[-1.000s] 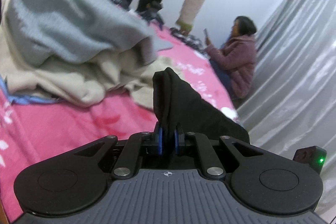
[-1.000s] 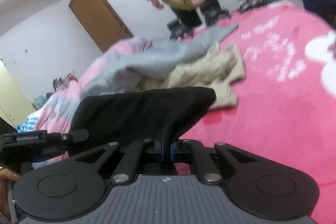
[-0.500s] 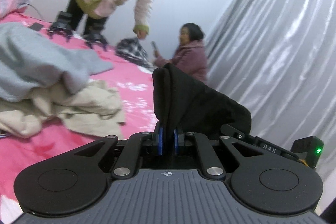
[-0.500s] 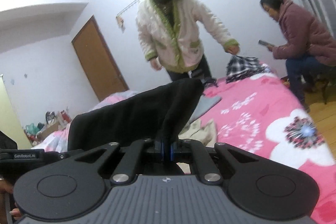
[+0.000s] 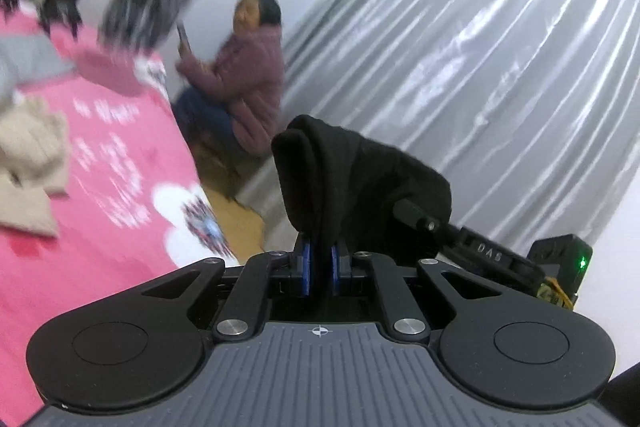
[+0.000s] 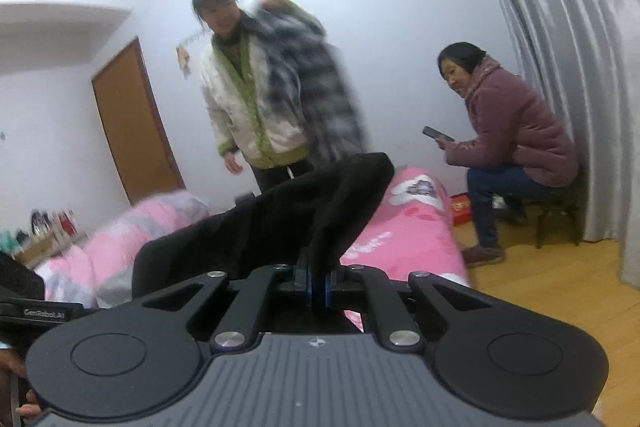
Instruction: Fold clothes
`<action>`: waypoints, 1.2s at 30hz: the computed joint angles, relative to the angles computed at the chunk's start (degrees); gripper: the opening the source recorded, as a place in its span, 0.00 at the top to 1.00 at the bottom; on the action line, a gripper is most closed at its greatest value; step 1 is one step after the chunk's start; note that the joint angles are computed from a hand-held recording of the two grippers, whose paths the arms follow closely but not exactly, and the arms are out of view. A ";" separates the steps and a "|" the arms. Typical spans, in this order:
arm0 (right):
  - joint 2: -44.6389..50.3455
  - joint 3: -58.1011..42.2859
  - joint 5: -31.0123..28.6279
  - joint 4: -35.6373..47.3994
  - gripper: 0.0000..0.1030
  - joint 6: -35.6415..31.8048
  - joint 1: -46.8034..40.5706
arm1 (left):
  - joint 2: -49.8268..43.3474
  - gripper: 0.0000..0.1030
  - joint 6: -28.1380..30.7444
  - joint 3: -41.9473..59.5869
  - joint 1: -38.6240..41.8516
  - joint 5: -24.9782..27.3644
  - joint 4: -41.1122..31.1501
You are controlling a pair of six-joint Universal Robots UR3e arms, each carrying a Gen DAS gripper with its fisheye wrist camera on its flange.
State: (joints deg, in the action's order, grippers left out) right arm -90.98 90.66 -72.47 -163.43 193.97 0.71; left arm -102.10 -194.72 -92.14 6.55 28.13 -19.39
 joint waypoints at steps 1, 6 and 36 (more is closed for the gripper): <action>-0.27 -0.69 -0.10 2.51 0.94 -1.00 -0.80 | -0.77 0.93 -0.01 0.43 -0.43 -0.08 -1.63; 4.91 -3.37 2.03 7.18 0.94 -4.28 -3.98 | -8.04 0.93 -0.21 3.91 -2.36 4.23 -5.43; 23.91 15.06 -3.35 -14.75 0.59 -10.17 4.70 | -49.16 0.67 27.03 47.92 -12.95 28.42 -11.21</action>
